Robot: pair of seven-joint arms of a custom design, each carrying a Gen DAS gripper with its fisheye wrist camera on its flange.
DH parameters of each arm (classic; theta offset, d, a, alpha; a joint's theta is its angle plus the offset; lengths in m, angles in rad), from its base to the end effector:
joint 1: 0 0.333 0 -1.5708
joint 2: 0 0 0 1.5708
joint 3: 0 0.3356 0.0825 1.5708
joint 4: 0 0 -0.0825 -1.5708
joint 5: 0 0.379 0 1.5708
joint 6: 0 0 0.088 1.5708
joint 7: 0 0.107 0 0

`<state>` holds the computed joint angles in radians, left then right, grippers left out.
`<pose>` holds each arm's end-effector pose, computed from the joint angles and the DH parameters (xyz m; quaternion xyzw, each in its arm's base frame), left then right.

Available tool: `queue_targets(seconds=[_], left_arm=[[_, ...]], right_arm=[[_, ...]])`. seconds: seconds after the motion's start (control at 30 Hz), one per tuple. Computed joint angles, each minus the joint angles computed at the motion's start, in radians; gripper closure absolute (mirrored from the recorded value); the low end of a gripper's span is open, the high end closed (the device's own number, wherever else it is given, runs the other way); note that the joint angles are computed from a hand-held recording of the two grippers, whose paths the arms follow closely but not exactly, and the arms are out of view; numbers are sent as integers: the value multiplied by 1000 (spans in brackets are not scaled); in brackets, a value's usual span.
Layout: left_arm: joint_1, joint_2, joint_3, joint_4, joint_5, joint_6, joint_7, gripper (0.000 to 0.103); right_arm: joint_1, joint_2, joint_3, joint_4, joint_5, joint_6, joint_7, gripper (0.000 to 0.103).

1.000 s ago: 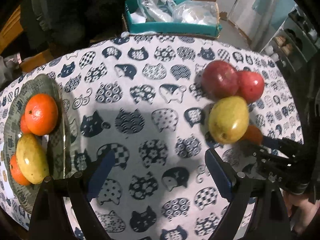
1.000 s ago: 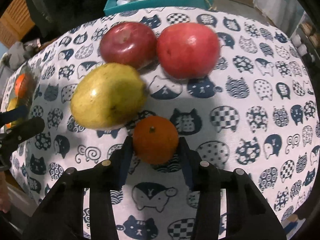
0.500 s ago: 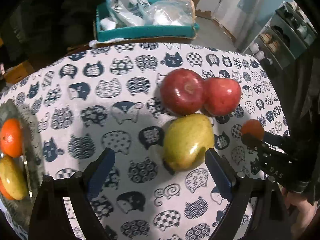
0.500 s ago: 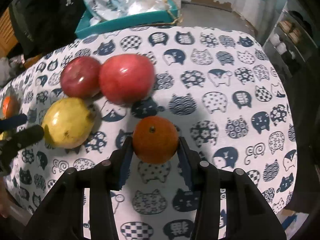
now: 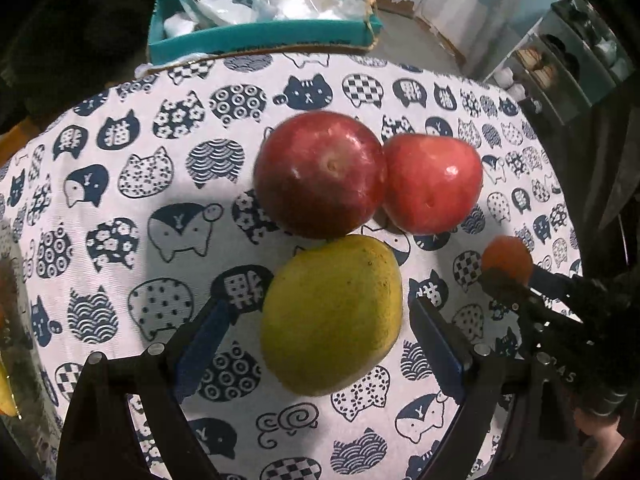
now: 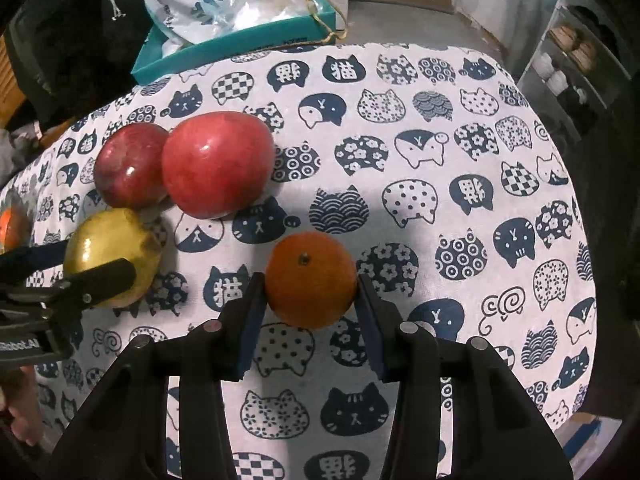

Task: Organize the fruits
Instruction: 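Close the right tool on a tangerine while the left tool grasps the yellow-green pear, then lift and carry the tangerine and pear with both tools toward the bowl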

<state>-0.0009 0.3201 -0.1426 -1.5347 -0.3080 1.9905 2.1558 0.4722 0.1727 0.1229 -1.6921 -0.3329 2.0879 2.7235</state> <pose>0.6651 -0.1022 0.5100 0.4541 -0.8727 0.1764 0.0314 0.5384 0.3384 0.5367 -0.5315 0.8276 -0.1317 0.1231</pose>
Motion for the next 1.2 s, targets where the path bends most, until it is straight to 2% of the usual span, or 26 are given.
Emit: queue_targets(seconds=[0.1, 0.17, 0.23, 0.53, 0.9, 1.2], left_arm=[[-6, 11, -1, 7, 10, -5, -4, 21], [-5, 20, -3, 18, 4, -21, -4, 24], [-1, 22, -8, 22, -10, -33, 10, 34], [-20, -40, -2, -75, 27, 66, 40, 34], [3, -110, 11, -119, 3, 126, 79, 34], [28, -168, 23, -125, -39, 143, 111, 34]], right_arm=[[-4, -6, -1, -11, 7, 8, 0, 59], [-4, -3, -1, -9, 6, 9, -1, 59], [-5, -6, -1, -13, 8, 14, -3, 59], [5, 3, 0, 5, -15, 13, 6, 59], [23, -12, 4, 43, -76, -24, 22, 59], [46, -17, 10, 105, -136, -63, 25, 59]])
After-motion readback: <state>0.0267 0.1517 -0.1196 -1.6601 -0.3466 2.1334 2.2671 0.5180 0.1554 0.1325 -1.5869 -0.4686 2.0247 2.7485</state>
